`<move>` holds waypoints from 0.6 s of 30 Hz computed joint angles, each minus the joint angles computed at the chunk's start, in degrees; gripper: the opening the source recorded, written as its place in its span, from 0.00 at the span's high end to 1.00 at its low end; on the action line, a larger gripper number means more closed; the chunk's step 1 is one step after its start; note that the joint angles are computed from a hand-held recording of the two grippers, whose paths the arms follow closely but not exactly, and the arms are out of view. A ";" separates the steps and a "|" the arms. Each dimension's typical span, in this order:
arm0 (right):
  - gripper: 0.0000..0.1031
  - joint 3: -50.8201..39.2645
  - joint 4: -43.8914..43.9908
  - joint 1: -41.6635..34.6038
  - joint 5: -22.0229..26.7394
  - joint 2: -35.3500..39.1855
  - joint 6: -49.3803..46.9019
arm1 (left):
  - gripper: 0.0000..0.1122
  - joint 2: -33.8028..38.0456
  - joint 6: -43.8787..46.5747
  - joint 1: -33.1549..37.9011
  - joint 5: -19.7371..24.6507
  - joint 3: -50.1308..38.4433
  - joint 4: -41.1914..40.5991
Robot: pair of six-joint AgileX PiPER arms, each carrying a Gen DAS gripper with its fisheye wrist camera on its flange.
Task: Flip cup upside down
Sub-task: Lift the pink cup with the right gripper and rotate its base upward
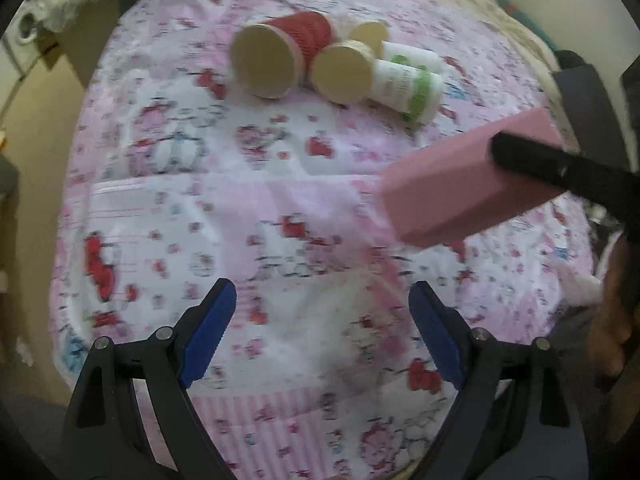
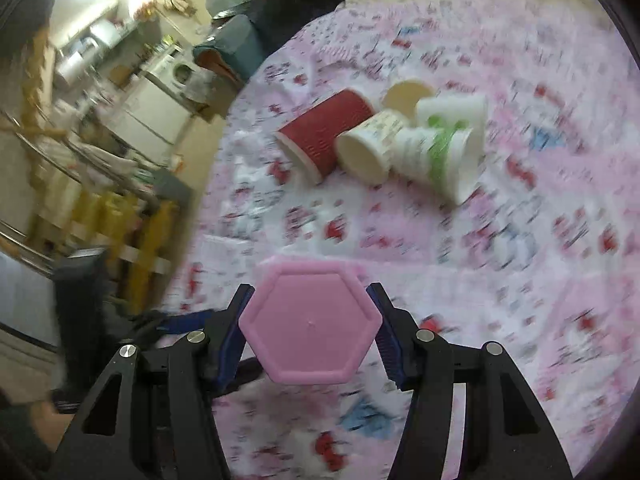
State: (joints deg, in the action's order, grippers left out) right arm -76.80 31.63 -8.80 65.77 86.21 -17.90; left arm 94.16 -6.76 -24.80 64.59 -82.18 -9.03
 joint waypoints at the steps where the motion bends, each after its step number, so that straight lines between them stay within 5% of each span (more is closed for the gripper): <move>1: 0.43 -2.56 -4.37 1.75 -0.23 0.98 2.22 | 0.23 -0.17 -1.40 0.39 0.23 0.07 1.25; 9: 0.43 -14.72 -24.07 13.47 -0.80 9.44 8.27 | 0.23 -1.12 -4.91 4.71 0.74 0.04 4.02; 18: 0.43 -17.49 -28.92 18.85 0.89 16.02 10.15 | 0.23 -1.14 -5.67 4.91 0.61 -0.94 6.75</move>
